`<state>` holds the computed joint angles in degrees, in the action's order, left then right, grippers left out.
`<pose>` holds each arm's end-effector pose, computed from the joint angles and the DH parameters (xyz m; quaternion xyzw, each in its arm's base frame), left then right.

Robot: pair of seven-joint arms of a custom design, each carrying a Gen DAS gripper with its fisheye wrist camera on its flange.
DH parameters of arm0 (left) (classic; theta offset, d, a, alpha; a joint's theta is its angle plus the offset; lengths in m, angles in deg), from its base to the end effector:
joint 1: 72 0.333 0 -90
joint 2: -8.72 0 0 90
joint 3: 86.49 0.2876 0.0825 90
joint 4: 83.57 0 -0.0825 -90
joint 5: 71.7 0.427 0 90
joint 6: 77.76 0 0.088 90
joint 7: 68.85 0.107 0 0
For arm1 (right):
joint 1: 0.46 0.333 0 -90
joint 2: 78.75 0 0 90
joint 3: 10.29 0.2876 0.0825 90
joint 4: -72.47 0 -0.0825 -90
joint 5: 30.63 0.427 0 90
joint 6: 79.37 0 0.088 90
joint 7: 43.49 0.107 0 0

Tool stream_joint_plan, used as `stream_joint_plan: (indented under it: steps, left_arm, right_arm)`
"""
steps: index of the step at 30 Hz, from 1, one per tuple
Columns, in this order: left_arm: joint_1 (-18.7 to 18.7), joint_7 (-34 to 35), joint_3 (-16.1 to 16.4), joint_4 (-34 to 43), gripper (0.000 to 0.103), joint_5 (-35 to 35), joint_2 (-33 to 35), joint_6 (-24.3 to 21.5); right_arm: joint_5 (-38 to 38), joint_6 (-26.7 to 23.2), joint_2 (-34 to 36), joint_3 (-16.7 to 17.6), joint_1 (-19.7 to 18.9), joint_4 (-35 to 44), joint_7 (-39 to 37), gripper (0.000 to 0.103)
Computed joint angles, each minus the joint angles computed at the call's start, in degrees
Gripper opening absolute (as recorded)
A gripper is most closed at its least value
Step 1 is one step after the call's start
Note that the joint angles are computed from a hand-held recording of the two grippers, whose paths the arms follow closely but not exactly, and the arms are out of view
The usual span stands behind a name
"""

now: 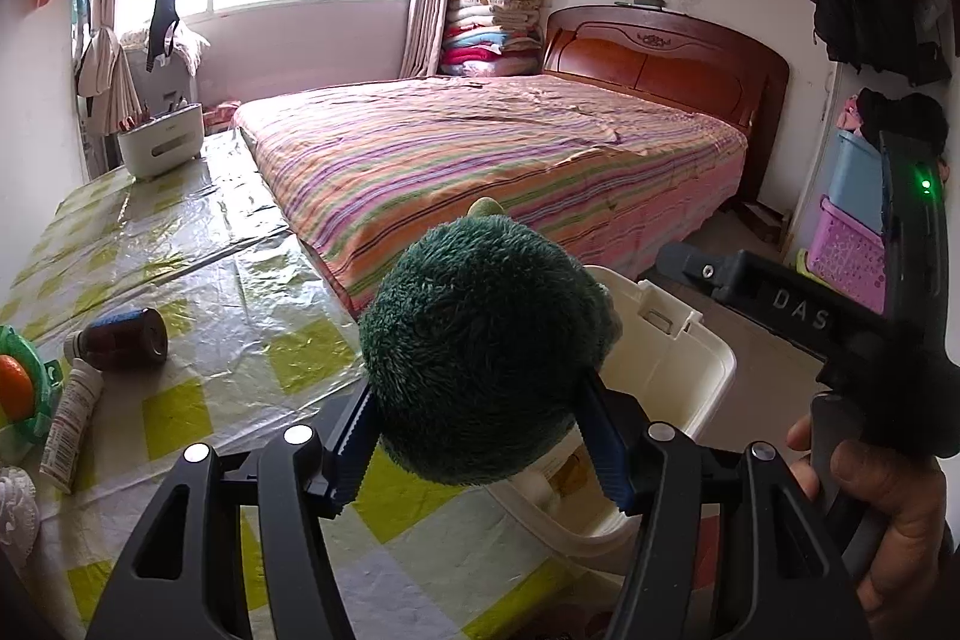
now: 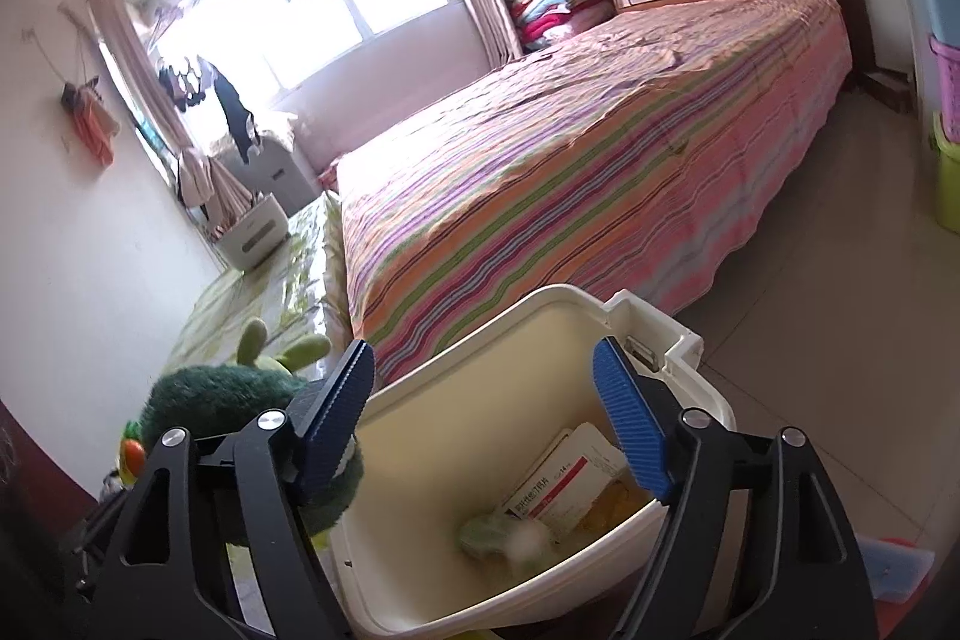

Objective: Collect trash
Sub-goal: 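Open the right tool over the bin while the left tool drops the green plush toy in, then reach the right tool to the white spray can and close on it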

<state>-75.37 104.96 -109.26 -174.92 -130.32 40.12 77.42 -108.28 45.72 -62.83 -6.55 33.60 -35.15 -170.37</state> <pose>0.6992 -0.2640 0.3369 -0.2668 0.8437 -0.4529 0.1092 0.5499 0.3786 0.3391 -0.2446 0.8240 -0.3489 0.3735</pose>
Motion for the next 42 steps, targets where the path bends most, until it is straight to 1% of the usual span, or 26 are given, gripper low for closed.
stream_joint_plan:
  steps: [4, 11, 15, 17, 21, 25, 26, 29, 33, 36, 42]
  left_arm:
    - [-0.8, -2.2, 0.6, 0.4, 0.059, 1.7, 0.3, -0.7]
    - [-2.5, -6.3, 1.2, 1.8, 0.060, 5.3, 1.7, -0.8]
    - [-2.7, -6.6, 0.6, 1.4, 0.063, 6.3, 1.8, -0.1]
    - [-2.7, -6.2, 0.3, 1.0, 0.066, 6.5, 1.7, 0.3]
    - [-3.4, -7.2, 0.6, 0.8, 0.067, 7.7, 1.9, 1.5]
    - [-2.0, -2.8, -1.8, -0.8, 0.068, 4.6, 1.3, 5.7]
    - [-2.1, -2.8, -1.8, -1.0, 0.072, 4.4, 1.2, 6.2]
    - [-2.0, -1.8, -2.0, -1.7, 0.075, 3.9, 0.7, 7.3]
    - [-1.2, 1.7, -3.1, -2.3, 0.077, 2.2, 0.5, 9.2]
    - [-0.6, 3.7, -3.5, -2.4, 0.077, 1.0, 0.4, 10.4]
    - [1.0, 7.6, -4.3, -1.6, 0.077, -1.9, 0.7, 13.0]
  right_arm:
    - [-1.0, -1.3, -0.8, 0.1, 0.4, -1.0, 2.3, 0.077]
    - [-2.2, -1.3, -1.4, 0.5, 0.1, -2.1, 4.7, 0.077]
    - [-2.4, -1.3, -1.5, 0.7, 0.0, -2.3, 5.1, 0.077]
    - [-2.5, -1.2, -1.5, 0.7, -0.1, -2.3, 5.1, 0.078]
    - [-2.5, -2.1, -1.7, 0.8, 0.1, -2.6, 5.9, 0.080]
    - [-2.2, -3.2, -1.9, 1.0, 0.2, -2.9, 7.1, 0.083]
    - [-2.3, -3.0, -1.8, 1.0, 0.2, -2.9, 7.4, 0.083]
    - [-2.4, -2.9, -1.6, 1.0, 0.1, -2.6, 7.4, 0.085]
    - [-3.4, -4.3, -1.2, 1.0, 0.6, -1.9, 7.6, 0.087]
    - [-4.8, -3.6, -0.5, 0.7, 0.8, -0.8, 7.1, 0.088]
    - [-5.2, -2.3, 2.5, -0.1, 1.5, 3.5, 3.1, 0.089]
